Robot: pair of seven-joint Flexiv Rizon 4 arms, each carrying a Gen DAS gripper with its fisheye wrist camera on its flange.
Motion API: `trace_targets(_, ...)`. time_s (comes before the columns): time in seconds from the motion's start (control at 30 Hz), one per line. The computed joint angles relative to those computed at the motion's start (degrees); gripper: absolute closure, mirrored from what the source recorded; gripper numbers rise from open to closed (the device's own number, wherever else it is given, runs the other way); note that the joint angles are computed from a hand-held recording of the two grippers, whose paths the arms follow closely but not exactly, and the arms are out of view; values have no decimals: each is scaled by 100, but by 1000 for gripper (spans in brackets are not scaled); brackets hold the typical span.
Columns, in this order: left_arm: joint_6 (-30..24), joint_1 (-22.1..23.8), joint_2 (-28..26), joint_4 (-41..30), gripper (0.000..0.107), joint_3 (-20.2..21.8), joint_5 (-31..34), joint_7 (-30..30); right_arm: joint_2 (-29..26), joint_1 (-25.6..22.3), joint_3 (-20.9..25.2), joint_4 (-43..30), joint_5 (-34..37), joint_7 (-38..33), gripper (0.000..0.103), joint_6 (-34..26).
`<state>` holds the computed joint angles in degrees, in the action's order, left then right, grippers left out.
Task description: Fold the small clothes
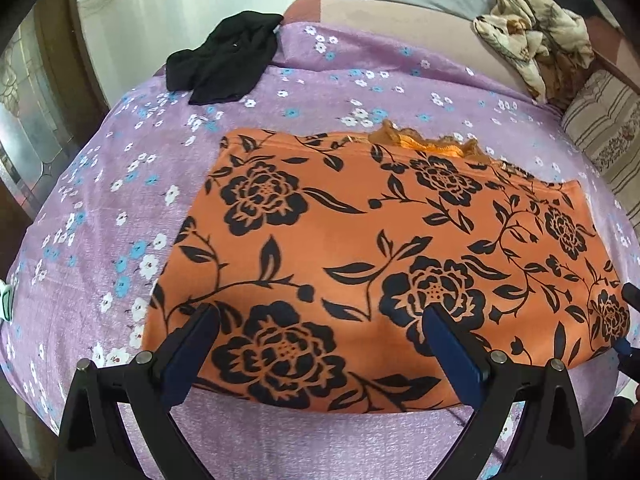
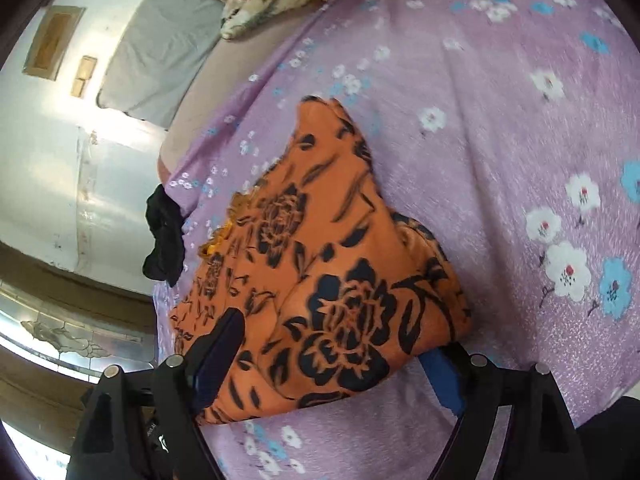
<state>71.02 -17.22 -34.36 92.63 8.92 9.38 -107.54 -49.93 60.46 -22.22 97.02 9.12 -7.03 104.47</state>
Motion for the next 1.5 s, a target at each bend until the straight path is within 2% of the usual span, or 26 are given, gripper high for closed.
trace_targets(0.57,-105,5,-132,-169,6,-19,17,9,71,-229,130,-135,-372,-212,18,-203)
trace_targets(0.7,-118,17,-153,-203,6,-20,-6,6,34,-263,147,-161,-386,-155,27,-203)
trace_targets(1.33,-126,26,-232,-278,6,-60,-76,52,24,-337,177,-177,-544,-135,28,-294)
trace_targets(1.43,-275,-53,-342,-423,6,10,-24,65,49,-389,214,-181,-645,-116,37,-444)
trace_targets(1.5,-663,-13,-463,-594,6,-83,-60,239,81,-465,288,-175,-742,-69,55,-605)
